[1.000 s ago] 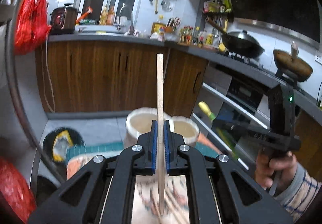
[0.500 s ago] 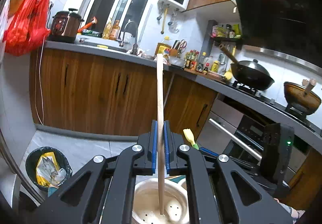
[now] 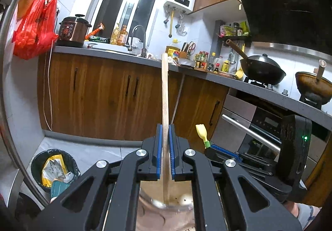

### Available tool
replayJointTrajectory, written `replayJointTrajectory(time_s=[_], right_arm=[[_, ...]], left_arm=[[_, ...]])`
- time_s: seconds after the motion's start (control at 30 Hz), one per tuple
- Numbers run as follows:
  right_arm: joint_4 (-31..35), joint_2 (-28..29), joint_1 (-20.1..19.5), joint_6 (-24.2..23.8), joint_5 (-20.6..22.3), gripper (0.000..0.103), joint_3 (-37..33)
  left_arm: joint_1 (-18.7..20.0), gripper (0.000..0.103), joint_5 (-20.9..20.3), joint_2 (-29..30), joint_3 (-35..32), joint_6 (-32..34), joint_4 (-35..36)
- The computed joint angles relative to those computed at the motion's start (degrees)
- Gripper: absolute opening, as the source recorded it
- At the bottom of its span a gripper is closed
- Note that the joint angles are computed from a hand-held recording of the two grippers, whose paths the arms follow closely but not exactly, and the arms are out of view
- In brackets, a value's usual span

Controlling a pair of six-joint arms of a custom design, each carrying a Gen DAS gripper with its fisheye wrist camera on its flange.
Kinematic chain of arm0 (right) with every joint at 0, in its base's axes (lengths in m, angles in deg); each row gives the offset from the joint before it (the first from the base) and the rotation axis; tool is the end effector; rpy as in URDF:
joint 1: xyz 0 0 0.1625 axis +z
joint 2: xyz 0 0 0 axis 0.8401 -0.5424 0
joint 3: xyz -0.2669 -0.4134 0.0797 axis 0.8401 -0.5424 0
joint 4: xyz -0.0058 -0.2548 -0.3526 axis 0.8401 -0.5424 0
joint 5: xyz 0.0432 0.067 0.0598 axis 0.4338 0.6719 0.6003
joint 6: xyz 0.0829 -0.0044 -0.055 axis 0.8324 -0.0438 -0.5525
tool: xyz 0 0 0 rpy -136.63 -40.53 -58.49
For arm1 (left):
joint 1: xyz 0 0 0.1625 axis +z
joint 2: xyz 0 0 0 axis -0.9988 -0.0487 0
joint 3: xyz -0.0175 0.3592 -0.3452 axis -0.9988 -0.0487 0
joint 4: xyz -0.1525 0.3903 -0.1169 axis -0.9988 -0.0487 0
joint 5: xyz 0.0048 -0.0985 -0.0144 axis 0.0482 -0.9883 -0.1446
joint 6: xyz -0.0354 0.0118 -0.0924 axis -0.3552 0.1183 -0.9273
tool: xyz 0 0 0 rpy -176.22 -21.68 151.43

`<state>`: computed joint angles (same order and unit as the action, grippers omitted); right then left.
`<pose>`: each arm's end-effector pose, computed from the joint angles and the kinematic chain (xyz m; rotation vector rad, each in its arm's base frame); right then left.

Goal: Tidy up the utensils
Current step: 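Put the chopstick in the tall holder while the right tool drops the green utensil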

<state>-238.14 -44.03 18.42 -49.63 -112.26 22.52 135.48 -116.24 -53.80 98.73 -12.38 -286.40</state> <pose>-0.0265 -0.7840 0.3130 1.1891 -2.4945 1.1805 -0.3767 -0.7254 -0.0460 0.5832 2.1378 -1.6237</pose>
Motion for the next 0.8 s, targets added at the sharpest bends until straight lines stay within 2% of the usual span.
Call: replayJointTrajectory(time_s=[0.27,0.43,0.63,0.8], right_arm=[[1.62,-2.14,-0.44,-0.55,-1.58,0.011,2.06],[1.17,-2.44,0.19,-1.87,-4.86,0.011,2.52],[1.62,-1.97,0.63,-1.60,-8.46,0.011,1.92],[1.42,-2.05,0.49,-1.24,-9.06,0.011,2.26]], left_arm=[[-1.18,0.006,6.05,1.05,-0.11,0.17,1.72],[-1.43,0.006,9.91,1.60,-1.80,0.12,7.19],[-1.38,0.006,11.73,1.23,-1.74,-2.35,11.03],[-1.53,0.006,12.89,1.56,-2.05,-2.16,12.12]])
